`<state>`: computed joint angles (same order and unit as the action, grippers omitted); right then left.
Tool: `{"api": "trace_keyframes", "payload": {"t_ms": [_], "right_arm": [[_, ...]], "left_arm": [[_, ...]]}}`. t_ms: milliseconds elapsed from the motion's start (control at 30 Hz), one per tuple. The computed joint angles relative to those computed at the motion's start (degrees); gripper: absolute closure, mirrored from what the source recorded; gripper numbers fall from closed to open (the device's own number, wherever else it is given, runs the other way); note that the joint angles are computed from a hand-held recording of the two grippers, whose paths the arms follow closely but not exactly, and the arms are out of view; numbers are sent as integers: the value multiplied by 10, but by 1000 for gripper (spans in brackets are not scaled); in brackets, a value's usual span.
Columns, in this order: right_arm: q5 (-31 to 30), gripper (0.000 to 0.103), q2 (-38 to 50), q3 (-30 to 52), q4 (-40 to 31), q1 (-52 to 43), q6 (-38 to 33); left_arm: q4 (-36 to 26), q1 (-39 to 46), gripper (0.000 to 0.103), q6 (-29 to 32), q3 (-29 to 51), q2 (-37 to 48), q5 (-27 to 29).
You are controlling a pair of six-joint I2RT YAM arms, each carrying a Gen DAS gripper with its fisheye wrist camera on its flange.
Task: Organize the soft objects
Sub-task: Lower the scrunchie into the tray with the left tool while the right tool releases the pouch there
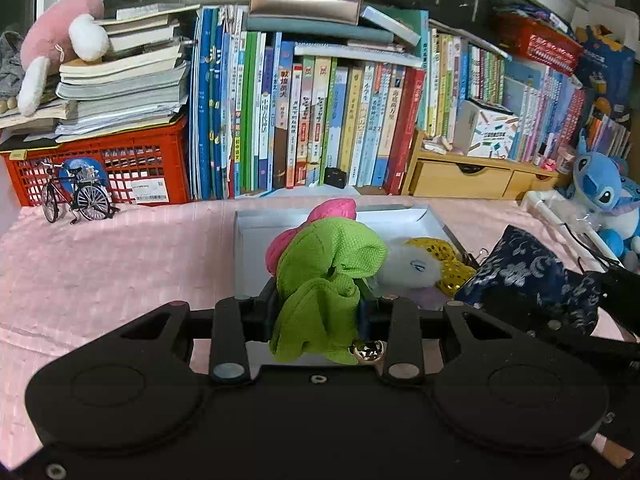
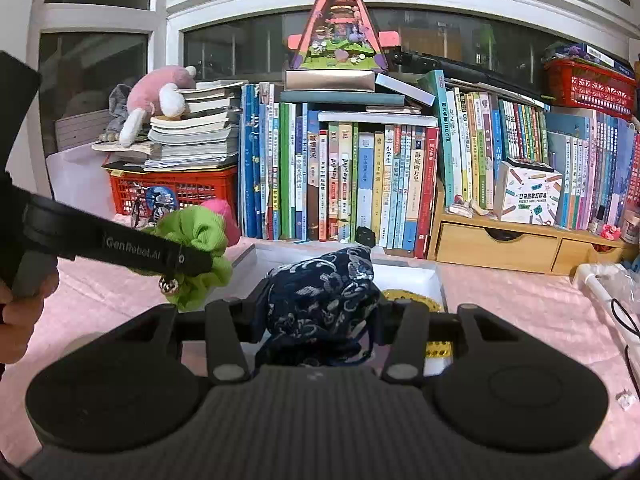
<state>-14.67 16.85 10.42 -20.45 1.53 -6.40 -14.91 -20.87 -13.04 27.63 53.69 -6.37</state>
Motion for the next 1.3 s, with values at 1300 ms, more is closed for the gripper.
{"api": "trace_keyframes", "payload": {"t_ms": [1300], "right_arm": [[54, 49, 743, 322, 143, 43, 64]], "left_arm": [[59, 101, 61, 22, 236, 457, 99]]}}
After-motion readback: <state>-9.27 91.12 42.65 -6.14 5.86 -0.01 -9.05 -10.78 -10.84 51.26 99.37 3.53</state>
